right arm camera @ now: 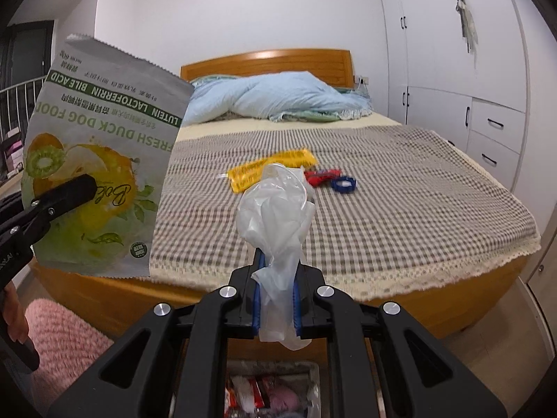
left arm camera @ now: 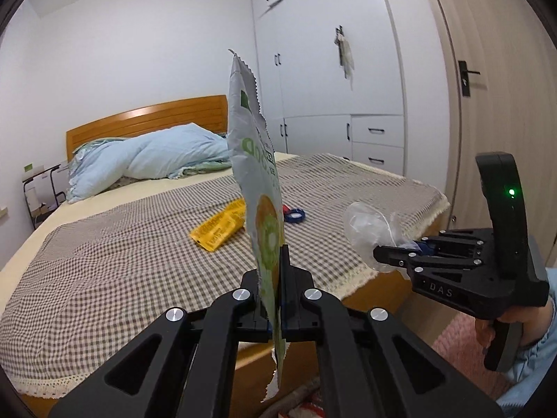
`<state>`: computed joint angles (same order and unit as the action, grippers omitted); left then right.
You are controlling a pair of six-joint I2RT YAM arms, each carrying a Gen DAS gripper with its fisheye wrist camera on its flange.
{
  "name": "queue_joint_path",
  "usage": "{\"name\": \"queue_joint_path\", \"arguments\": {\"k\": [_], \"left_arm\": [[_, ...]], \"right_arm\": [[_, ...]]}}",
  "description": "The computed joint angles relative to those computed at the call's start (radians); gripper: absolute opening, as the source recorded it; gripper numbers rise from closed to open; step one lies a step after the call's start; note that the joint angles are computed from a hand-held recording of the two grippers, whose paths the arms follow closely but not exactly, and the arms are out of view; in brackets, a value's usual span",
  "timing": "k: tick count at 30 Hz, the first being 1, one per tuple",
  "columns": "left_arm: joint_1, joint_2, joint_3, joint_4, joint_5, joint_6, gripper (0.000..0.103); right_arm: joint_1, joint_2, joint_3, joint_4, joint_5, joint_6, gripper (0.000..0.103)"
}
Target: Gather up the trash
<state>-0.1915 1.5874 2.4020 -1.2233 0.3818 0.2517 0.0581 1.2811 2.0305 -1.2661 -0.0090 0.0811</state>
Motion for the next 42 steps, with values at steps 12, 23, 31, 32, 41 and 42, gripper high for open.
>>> {"name": "queue_joint_path", "arguments": {"k": [12, 23, 31, 32, 41, 42], "left_arm": [[0.014, -0.13, -0.239, -0.04, 0.041, 0.145, 0.0], [-0.005, -0.2, -0.442, -0.081, 0.022, 0.268, 0.0], [-0.054, -0.22, -0.576, -0.095, -0.021, 0.338, 0.0], [-0.055, -0.218, -0.585, -0.095, -0.023, 0.343, 0.0], [-0.09, -0.194, -0.694, -0.069, -0.085, 0.424, 0.0], [-0.09, -0.191, -0.702, -0.068, -0.089, 0.436, 0.0]], "right_arm": [[0.013, -0.097, -0.176, -0.058, -0.016, 0.026, 0.013], [0.025, -0.156, -0.388, -0.087, -0.049, 0.047, 0.013], [-0.003, -0.164, -0.517, -0.087, -0.086, 0.053, 0.013], [-0.001, -0.172, -0.533, -0.09, -0.087, 0.056, 0.013], [0.013, -0.144, -0.648, -0.082, -0.102, 0.075, 0.013], [0.011, -0.138, -0.659, -0.08, -0.107, 0.076, 0.013]]}}
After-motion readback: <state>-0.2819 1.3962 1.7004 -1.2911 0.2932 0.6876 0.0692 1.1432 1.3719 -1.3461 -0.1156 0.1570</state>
